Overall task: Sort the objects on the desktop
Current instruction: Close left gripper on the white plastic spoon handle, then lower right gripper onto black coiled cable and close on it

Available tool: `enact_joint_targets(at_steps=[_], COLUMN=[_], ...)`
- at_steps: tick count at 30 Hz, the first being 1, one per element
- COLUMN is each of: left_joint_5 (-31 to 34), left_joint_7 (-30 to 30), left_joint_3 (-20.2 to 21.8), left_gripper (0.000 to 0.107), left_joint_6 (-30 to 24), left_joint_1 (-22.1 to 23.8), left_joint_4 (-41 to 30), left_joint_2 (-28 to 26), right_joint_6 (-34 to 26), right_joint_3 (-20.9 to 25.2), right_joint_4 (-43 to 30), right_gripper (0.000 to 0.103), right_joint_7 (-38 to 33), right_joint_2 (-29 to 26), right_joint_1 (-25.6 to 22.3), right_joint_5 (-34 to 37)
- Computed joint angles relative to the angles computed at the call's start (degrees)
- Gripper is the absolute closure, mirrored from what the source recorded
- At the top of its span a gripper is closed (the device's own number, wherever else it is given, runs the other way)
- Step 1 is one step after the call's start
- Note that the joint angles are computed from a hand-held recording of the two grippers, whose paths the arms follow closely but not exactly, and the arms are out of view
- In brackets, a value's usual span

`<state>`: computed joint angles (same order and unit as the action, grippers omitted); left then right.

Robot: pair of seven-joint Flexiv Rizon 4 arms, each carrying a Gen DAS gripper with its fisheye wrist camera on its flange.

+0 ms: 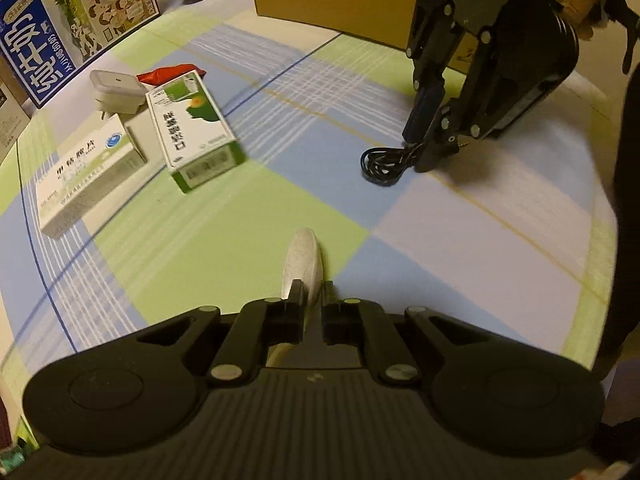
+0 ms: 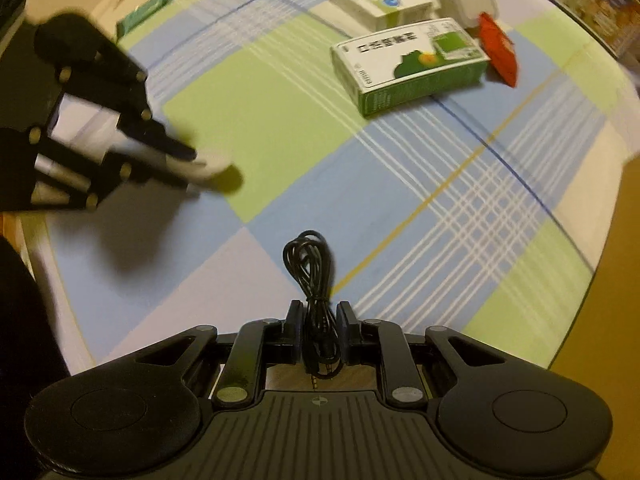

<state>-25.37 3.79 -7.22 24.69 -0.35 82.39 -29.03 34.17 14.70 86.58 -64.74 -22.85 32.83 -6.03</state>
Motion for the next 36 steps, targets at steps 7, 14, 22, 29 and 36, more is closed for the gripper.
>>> enact_joint_targets(at_steps=[7,14,22,29,36], left_joint_5=[-2.95,-1.85,-0.01,0.73,1.87], left_joint_7=[-1.62,-1.40,2.22,3.48,2.21], left_joint_3=[-0.03,-0.12,-0.61,-0.51,-0.48], left_gripper=[0.079,0.070,0.070,0.061,0.065], left_joint_6=[-1.75,-3.35,-3.48,-4.64,-9.50], left_joint_1=[1.11,0.73,0.44,0.06,0.07], left_joint_4=[1.03,-1.75,-2.83,-3.94,-8.57], left_joint_2=[1.22,-1.08,-2.40,-2.88,-5.33], right_joint_6=[10.27,20.57,23.69,22.96,23.30], right_joint_3=[-2.13,-2.44,-2.06,-2.36,-2.32], right_joint_4=[4.23,8.93,8.73,9.01,8.69], right_gripper=[0.048,0.048,0.048,0.048,0.048], right_joint_7=[7.97,11.90,7.04,6.14,5.82], right_joint_2=[-0.74,-0.54,-2.73,-2.86,-3.20], right_joint_1=[1.35,0.86,0.80,1.08,1.20], right_joint_5=[-4.58,-7.46,-11.75,-11.57,-11.37])
